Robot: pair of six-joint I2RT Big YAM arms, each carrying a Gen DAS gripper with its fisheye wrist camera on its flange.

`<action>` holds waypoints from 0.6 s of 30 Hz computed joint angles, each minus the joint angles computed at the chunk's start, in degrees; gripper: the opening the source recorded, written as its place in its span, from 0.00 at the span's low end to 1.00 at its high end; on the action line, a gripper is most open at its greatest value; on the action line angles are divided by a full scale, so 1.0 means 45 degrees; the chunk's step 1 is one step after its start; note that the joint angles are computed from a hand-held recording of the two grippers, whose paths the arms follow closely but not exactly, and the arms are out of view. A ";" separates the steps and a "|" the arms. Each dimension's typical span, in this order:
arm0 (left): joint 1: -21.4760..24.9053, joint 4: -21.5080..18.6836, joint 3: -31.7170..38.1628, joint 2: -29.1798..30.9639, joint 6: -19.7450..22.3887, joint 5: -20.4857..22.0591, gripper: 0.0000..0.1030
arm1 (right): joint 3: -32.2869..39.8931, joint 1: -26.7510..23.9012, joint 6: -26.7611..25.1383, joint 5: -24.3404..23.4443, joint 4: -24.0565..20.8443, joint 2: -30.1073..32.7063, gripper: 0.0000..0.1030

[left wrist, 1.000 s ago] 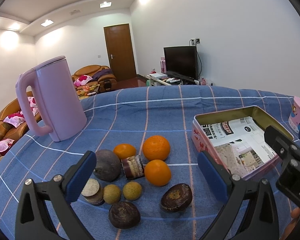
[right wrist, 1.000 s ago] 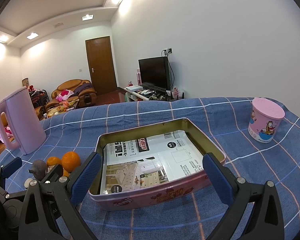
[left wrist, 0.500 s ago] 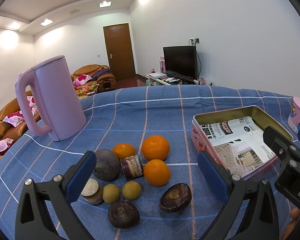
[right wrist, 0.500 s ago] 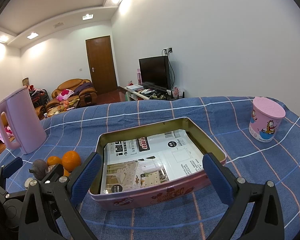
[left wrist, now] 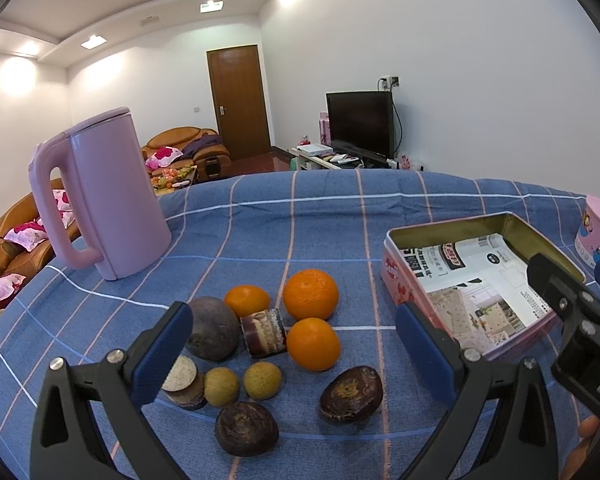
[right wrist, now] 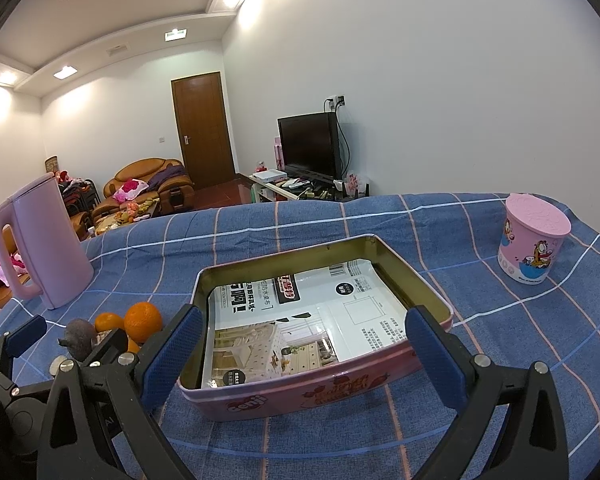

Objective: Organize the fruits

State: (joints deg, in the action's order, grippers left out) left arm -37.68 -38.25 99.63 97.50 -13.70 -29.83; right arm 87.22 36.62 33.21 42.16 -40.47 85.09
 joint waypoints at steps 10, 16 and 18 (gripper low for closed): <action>0.0000 -0.0042 0.0015 0.0003 -0.0032 0.0033 1.00 | 0.0003 0.0003 -0.0012 -0.0032 0.0035 -0.0001 0.99; 0.0047 -0.0100 -0.0013 -0.0020 -0.0038 0.0019 1.00 | -0.0066 0.0044 -0.0156 -0.0140 0.0253 -0.0022 0.99; 0.0109 -0.0105 -0.0048 -0.0071 -0.0048 -0.0122 1.00 | -0.0157 0.0066 -0.0299 -0.0253 0.0451 -0.0088 0.99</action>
